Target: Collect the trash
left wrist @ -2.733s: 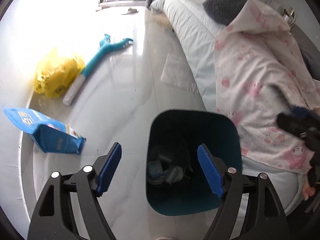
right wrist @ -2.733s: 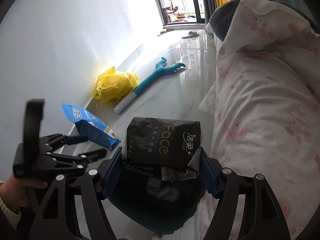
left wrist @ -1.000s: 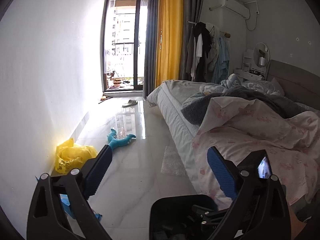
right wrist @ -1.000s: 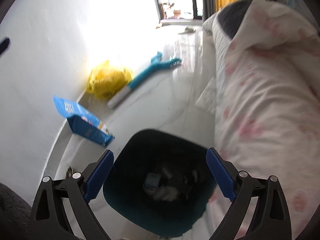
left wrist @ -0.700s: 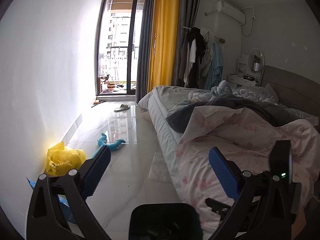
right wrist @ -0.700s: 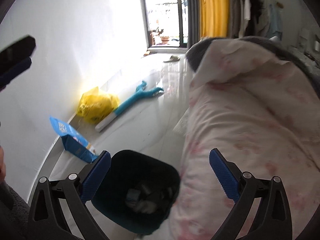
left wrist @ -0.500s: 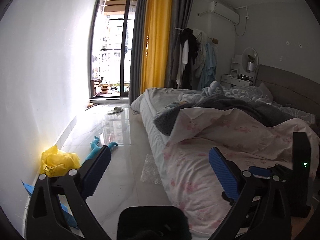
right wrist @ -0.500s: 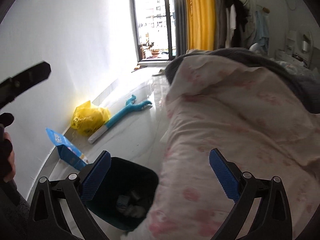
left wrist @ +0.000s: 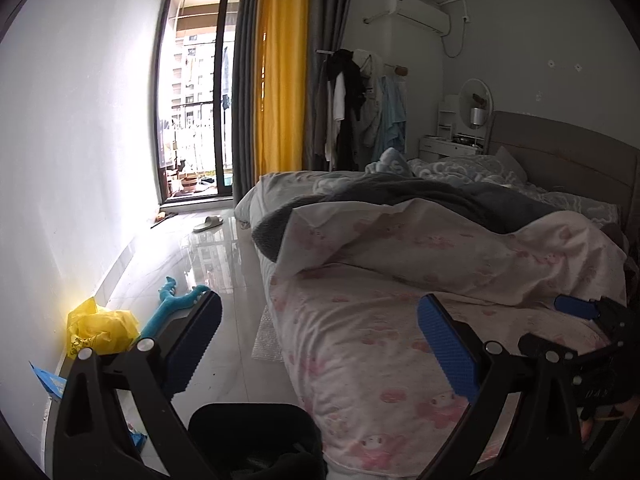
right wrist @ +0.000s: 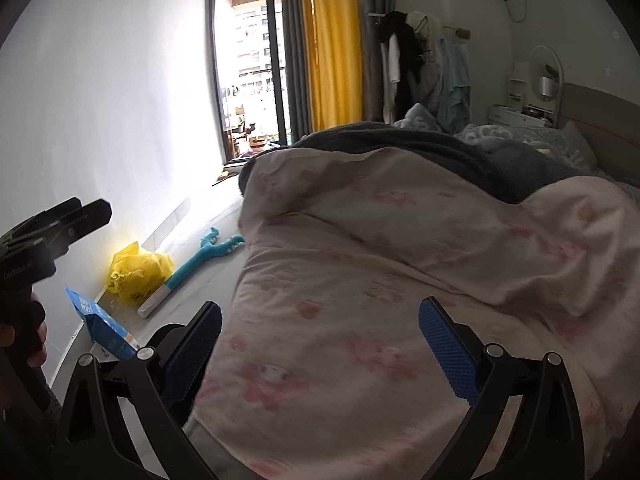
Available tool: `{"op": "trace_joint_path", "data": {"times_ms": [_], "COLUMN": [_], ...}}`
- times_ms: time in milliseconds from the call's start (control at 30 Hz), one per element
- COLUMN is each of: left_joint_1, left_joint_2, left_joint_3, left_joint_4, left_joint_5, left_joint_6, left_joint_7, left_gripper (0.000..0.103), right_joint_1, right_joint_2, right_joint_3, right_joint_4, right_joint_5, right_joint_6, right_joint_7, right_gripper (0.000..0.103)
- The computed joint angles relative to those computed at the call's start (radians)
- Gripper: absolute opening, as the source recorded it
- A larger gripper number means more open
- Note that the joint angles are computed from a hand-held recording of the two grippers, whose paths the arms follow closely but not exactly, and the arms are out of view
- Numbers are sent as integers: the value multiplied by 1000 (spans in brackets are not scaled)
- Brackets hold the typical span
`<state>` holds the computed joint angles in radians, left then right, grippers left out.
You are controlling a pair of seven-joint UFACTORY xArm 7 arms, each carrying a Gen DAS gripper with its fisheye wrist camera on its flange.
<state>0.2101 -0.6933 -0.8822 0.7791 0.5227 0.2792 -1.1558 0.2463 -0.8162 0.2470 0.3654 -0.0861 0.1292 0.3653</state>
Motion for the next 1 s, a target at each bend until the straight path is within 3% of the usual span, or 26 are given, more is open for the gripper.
{"op": "trace_joint_path", "data": {"times_ms": [200,367,500,633,767,1000], "left_joint_1": [-49,-148,-188,-235,-297,-363], "left_joint_2": [-9,-47,-63,-92,-108,-123], "left_joint_3": [-38,-33,-35,-20,-12,9], "left_joint_4": [27,3,21,4,-29,-58], "left_joint_5": [-12,-38,-35,-44,-67,-77], "left_joint_6": [83,181,257,279,313,381], "left_joint_7": [-3,-7,-20,-50,-71,-102], "left_gripper": [100,100,100,100,100,100], "right_joint_1": [49,108,109,87,86,80], "right_joint_2": [-202,-444,-619,-804,-912,-1006], "right_joint_3": [-79,-132,-136,-163,-176,-130], "right_joint_4": [-64,-98,-123,-166,-176,-176], "right_joint_5": [15,47,75,110,148,194], "right_joint_6": [95,302,449,578,684,795], "right_joint_7": [-56,-135,-174,-190,-222,-246], "right_gripper": [100,100,100,100,100,100]}}
